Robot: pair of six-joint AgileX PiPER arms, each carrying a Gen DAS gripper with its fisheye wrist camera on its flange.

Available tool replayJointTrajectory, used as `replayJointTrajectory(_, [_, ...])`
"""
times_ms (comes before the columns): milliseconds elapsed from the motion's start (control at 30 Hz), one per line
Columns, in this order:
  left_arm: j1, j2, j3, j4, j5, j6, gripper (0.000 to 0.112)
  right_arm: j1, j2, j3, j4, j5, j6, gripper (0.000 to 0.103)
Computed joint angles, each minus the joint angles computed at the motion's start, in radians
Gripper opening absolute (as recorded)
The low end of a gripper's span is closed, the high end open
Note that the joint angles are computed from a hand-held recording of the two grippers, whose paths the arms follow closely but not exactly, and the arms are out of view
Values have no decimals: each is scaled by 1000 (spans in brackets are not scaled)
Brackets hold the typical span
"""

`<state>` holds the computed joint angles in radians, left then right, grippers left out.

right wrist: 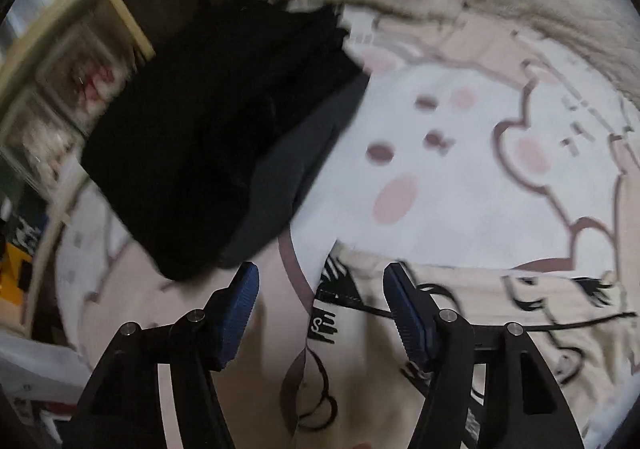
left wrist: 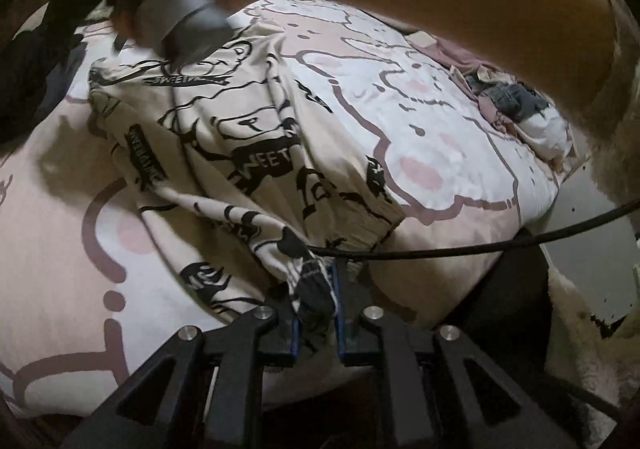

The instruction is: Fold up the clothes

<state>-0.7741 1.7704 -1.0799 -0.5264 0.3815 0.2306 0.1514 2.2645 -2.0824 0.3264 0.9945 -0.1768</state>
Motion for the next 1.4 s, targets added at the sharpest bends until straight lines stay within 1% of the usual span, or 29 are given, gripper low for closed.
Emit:
replayJointTrajectory(67, [13,-21,19,-22,6,5,15,-39,-136,163,46,-66,-60,65])
replayJointTrajectory(133, [30,-46,41,-77,21,52,18,-74,-271,332,86,-130,-138,65])
replayJointTrajectory(167, [38,-57,51,-109,32,82,19,-118,-354,432,141,-134,-220,65])
replayJointTrajectory(200, [46,-68,61,-139,44,110,19,-137,-417,522,181,-171,-272,65])
replayJointTrajectory(233, [53,-81,70,-170,58,143,19,-181,-505,622,191,-168,-320,59])
replayJointTrajectory(267, [60,-94,79,-199,74,175,19,-218,-576,722,223,-181,-380,50])
replayJointTrajectory(300, [65,-113,90,-192,79,173,19,-258,-640,808,249,-181,-437,49])
replayJointTrajectory(433, [74,-179,107,-69,70,72,19,-381,-772,1064,279,-176,-512,48])
replayJointTrajectory(467, [74,-189,98,-20,62,35,19,-422,-797,1124,284,-168,-532,46])
replayJointTrajectory(500, [73,-198,86,33,54,-5,19,-461,-815,1182,317,-159,-573,41])
replayJointTrajectory(567, [74,-195,46,108,59,-58,19,-523,-823,1294,433,-136,-697,39])
replayJointTrajectory(600, [73,-191,26,135,61,-75,19,-531,-821,1321,460,-138,-727,39])
replayJointTrajectory(633, [71,-187,8,155,63,-87,19,-516,-819,1355,479,-160,-745,39])
replayJointTrajectory(733, [41,-193,-14,274,53,-157,20,-405,-810,1426,399,-275,-656,39])
replayJointTrajectory(767, [35,-196,-9,294,47,-161,20,-406,-824,1442,410,-282,-659,39])
replayJointTrajectory(800, [28,-198,-5,315,41,-166,21,-447,-823,1447,461,-248,-693,39])
replayJointTrajectory(833, [32,-195,2,308,33,-143,30,-502,-817,1450,514,-194,-738,39])
replayJointTrajectory(900, [40,-173,18,269,12,-72,39,-629,-766,1445,602,-75,-804,39])
replayJointTrajectory(933, [40,-148,14,257,9,-51,39,-692,-729,1440,632,-19,-822,39])
replayJointTrajectory(1033, [40,-64,-11,238,16,-16,39,-825,-619,1455,707,102,-882,39])
replayJointTrajectory(1067, [41,-36,-21,231,22,-11,39,-856,-584,1462,728,138,-904,39])
replayJointTrajectory(1133, [50,14,-38,149,37,53,39,-890,-516,1482,785,184,-948,39])
replayJointTrajectory(1200, [60,54,-54,54,50,129,39,-867,-468,1484,834,200,-964,39])
replayJointTrajectory(1267, [59,73,-67,13,49,156,39,-837,-437,1481,866,207,-971,39])
replayJointTrajectory(1300, [57,72,-69,12,50,156,39,-793,-442,1469,873,188,-953,39])
replayJointTrajectory(1333, [53,64,-69,29,51,142,39,-748,-447,1454,877,168,-932,36])
replayJointTrajectory(1367, [47,43,-57,49,44,136,39,-706,-469,1441,866,143,-900,21])
replayJointTrajectory(1400, [42,13,-35,54,33,154,39,-693,-481,1436,858,137,-859,20])
